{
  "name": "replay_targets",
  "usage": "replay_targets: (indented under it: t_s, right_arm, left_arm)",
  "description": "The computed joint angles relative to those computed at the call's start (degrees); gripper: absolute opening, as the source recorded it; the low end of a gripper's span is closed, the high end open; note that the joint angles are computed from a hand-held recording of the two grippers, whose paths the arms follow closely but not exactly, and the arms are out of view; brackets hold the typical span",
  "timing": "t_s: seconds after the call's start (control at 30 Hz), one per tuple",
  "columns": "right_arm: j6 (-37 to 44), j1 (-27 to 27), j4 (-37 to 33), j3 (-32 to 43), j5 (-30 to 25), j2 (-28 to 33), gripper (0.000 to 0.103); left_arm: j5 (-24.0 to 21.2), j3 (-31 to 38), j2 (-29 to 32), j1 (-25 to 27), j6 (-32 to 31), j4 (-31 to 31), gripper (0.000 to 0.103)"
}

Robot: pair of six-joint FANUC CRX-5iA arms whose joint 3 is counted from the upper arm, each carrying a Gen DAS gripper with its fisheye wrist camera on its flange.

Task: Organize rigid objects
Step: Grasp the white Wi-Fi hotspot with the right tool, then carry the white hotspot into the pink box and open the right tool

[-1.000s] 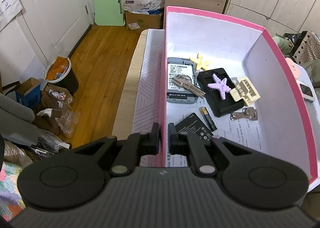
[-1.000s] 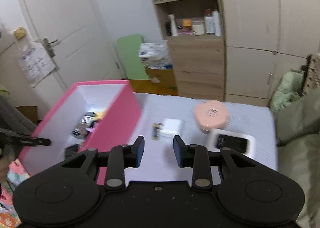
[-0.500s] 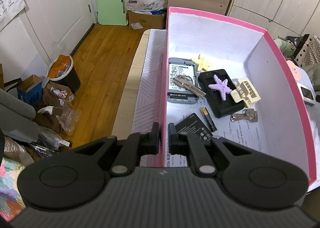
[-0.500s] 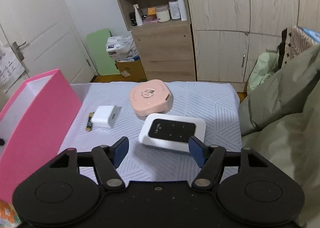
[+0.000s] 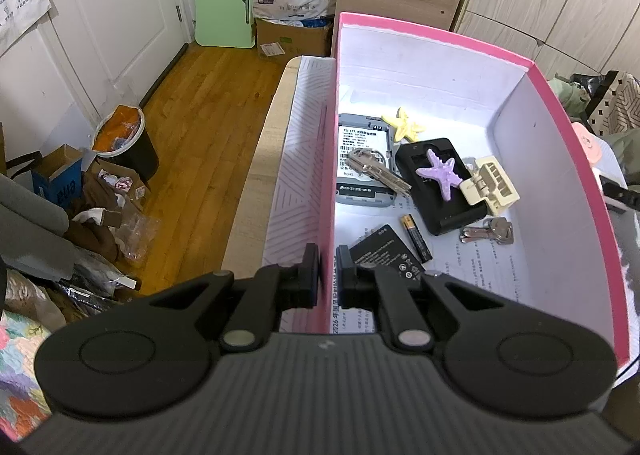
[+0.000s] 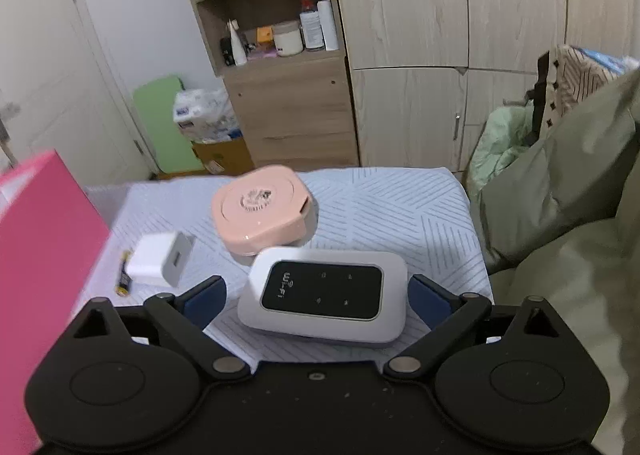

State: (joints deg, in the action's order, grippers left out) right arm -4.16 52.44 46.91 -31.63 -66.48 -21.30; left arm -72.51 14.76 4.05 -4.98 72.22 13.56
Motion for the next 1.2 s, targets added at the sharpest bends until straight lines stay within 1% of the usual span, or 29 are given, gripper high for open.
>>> replay_targets:
  t_s: [0.1, 0.13, 0.23, 0.3, 0.4, 0.43, 0.5, 0.67, 0.8, 0.97, 1.1, 1.2]
  right_arm:
    - [0.42, 0.24, 0.01, 1.40, -2.92, 3.16, 0.102]
    - [-0.38, 0.35, 1.15, 1.03, -2.92, 3.64, 0.103]
    - [-1.43, -0.59, 0.71, 1.10, -2.17, 4.43, 0.103]
    - [-2.51, -0.80, 1.66, 0.86, -2.25, 4.89, 0.103]
    - [-4.61, -0.61, 3.27, -0.27, -1.44, 4.07, 0.102]
    - [-6.52, -0.49, 3.78, -0.96, -1.01, 3.30, 0.102]
    - [-7.26, -0.29, 2.90, -1.21, -0.51, 2.24, 0.102]
    - [-7.17, 2.29, 3.00, -0.20, -4.28, 1.99, 0.102]
    - [-8.11, 5.47, 4.94, 0.97, -6.41, 1.52, 0.102]
    - [-8.68, 9.38, 9.05, 3.64, -6.78, 1.69, 0.102]
    - [-5.94, 11.42, 11.16, 7.77, -4.10, 2.77, 0.102]
    - [-2.41, 11.07, 9.96, 11.71, 2.08, 3.84, 0.102]
  left_arm:
    - [-0.11, 0.02, 0.05, 0.09, -0.01, 0.21, 0.007]
    - [-0.07, -0.08, 0.02, 0.15, -0.02, 0.35, 0.007]
    - [-0.08, -0.24, 0.03, 0.34, -0.02, 0.83, 0.008]
    - [-0.01, -0.27, -0.01, 0.32, 0.05, 0.72, 0.008]
    - [-0.15, -0.29, 0.02, 0.44, -0.09, 1.03, 0.008]
    - [-0.13, -0.30, 0.00, 0.45, -0.16, 0.99, 0.008]
    - [-0.09, -0.33, -0.01, 0.51, -0.37, 1.04, 0.008]
    - [-0.08, -0.29, -0.07, 0.47, -0.79, 0.89, 0.008]
    - [-0.39, -0.04, 0.18, 0.51, -0.45, 1.12, 0.008]
    - [-0.15, -0.30, -0.03, 0.38, -0.99, 0.97, 0.008]
    - [-0.32, -0.07, 0.15, 0.39, -1.19, 1.01, 0.008]
    - [-0.30, -0.04, 0.14, 0.36, -1.01, 0.83, 0.008]
